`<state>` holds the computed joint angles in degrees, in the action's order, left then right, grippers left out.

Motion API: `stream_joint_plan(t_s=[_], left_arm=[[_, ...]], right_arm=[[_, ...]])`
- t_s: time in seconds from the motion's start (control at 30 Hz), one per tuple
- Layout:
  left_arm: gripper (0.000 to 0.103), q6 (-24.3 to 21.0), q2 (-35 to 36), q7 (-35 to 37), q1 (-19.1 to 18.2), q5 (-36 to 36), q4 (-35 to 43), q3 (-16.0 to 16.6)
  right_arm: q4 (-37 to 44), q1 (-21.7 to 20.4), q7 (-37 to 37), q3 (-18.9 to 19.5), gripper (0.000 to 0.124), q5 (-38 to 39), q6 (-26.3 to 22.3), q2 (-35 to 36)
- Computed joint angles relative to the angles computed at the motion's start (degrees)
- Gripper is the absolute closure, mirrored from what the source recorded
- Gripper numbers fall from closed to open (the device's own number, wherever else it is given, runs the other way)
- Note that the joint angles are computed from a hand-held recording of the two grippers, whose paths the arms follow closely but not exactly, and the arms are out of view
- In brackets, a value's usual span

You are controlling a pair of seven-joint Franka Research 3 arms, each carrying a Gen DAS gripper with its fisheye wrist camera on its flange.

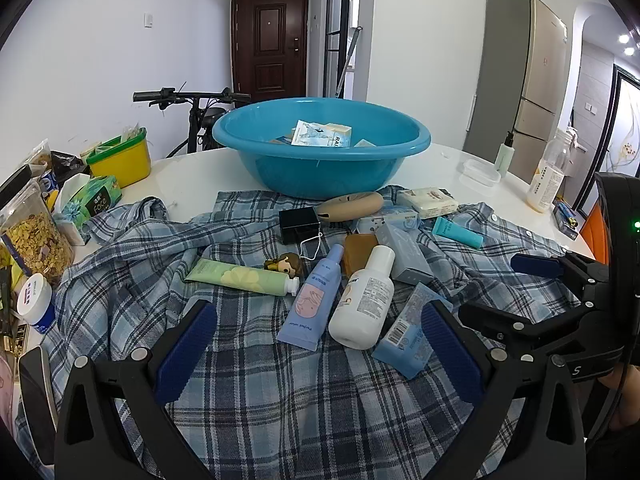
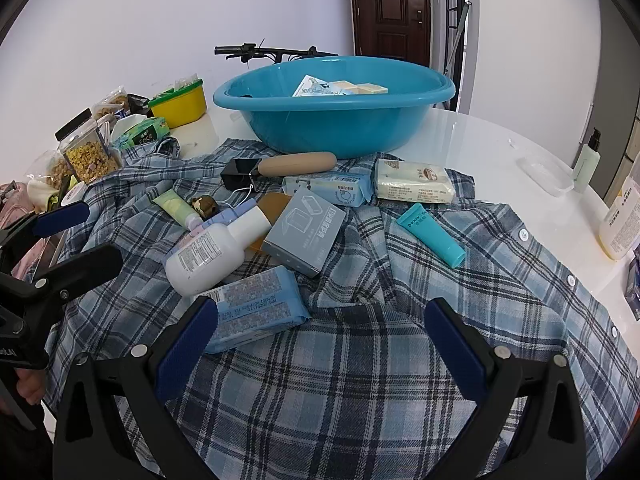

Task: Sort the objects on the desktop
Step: 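Reach the left tool to the white lotion bottle and close on it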

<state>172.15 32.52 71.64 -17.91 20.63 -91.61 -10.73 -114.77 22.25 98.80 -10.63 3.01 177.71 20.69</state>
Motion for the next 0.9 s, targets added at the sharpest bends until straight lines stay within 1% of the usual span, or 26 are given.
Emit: stream_joint_plan(t_s=[0.13, 0.23, 0.33, 0.4, 0.43, 0.47, 0.53, 0.57, 0.6, 0.63, 0.73, 0.77, 0.8, 0.83, 0.87, 0.9], left_arm=[[0.000, 0.0, 0.0, -0.3, -0.3, 0.1, 0.0, 0.3], [0.000, 0.2, -0.2, -1.8, -1.2, 0.8, -0.2, 1.9], [0.000, 0.5, -0.4, -2.2, -0.8, 1.1, -0.6, 1.9], [0.000, 1.0, -0.6, -2.3, -0.3, 1.2, -1.0, 1.8], [0.000, 1.4, -0.8, -2.1, 0.2, 1.1, -1.4, 1.5], [0.000, 1.7, -0.9, -1.8, 0.9, 0.8, -1.6, 1.0], [0.000, 1.4, -0.6, -0.5, 2.6, -0.3, -1.4, -0.8], [0.000, 1.3, -0.3, 0.7, 3.9, -1.2, -1.3, -2.3], [0.000, 1.0, 0.2, 2.6, 5.5, -2.4, -1.0, -4.5], [0.000, 0.5, 0.7, 4.3, 6.4, -3.2, -0.5, -5.9], [0.000, 0.1, 2.6, 10.3, 7.6, -4.4, 1.1, -9.3], [0.000, 0.1, 3.1, 11.6, 7.0, -4.5, 1.8, -9.2], [0.000, 0.2, 3.5, 11.4, 5.1, -4.1, 2.7, -7.3], [0.000, -0.2, 4.1, 11.7, 4.1, -3.9, 3.7, -6.6], [0.001, -1.0, 5.0, 13.4, 4.5, -4.2, 4.8, -7.5], [0.005, -2.0, 6.2, 15.6, 5.4, -5.1, 6.2, -9.3]], right_arm=[[-0.1, 0.3, 0.2, -0.3, 0.021, -0.1, 0.0, 0.0], [-0.1, 0.5, 0.4, -0.5, 0.021, -0.3, -0.1, -0.1], [-0.6, -0.1, 0.2, -0.1, 0.021, 0.1, 0.4, -0.3], [-0.6, 1.3, 1.5, -2.0, 0.021, -0.4, 0.2, -0.2], [-0.7, 1.1, 1.6, -1.8, 0.021, -0.4, 0.3, -0.3], [-0.7, 0.3, 1.2, -1.0, 0.021, 0.0, 0.5, -0.4], [-0.9, 0.7, 1.5, -1.5, 0.021, -0.2, 0.5, -0.4], [-0.8, 0.4, 1.3, -1.2, 0.021, -0.1, 0.6, -0.4], [-0.8, -0.3, 0.9, -0.4, 0.021, 0.3, 0.6, -0.4], [-0.7, -0.5, 0.7, -0.1, 0.021, 0.5, 0.5, -0.3], [-0.6, -0.4, 0.6, -0.2, 0.021, 0.5, 0.3, -0.2], [-0.7, 0.1, 0.9, -0.8, 0.021, 0.4, 0.3, -0.2], [-0.9, 0.4, 1.3, -1.4, 0.021, 0.2, 0.3, -0.3], [-1.1, 0.4, 1.4, -1.5, 0.021, 0.1, 0.4, -0.5], [-1.6, 0.4, 1.5, -1.6, 0.021, 0.1, 0.7, -0.8], [-2.1, 0.4, 1.7, -1.8, 0.021, 0.1, 1.0, -1.1]])
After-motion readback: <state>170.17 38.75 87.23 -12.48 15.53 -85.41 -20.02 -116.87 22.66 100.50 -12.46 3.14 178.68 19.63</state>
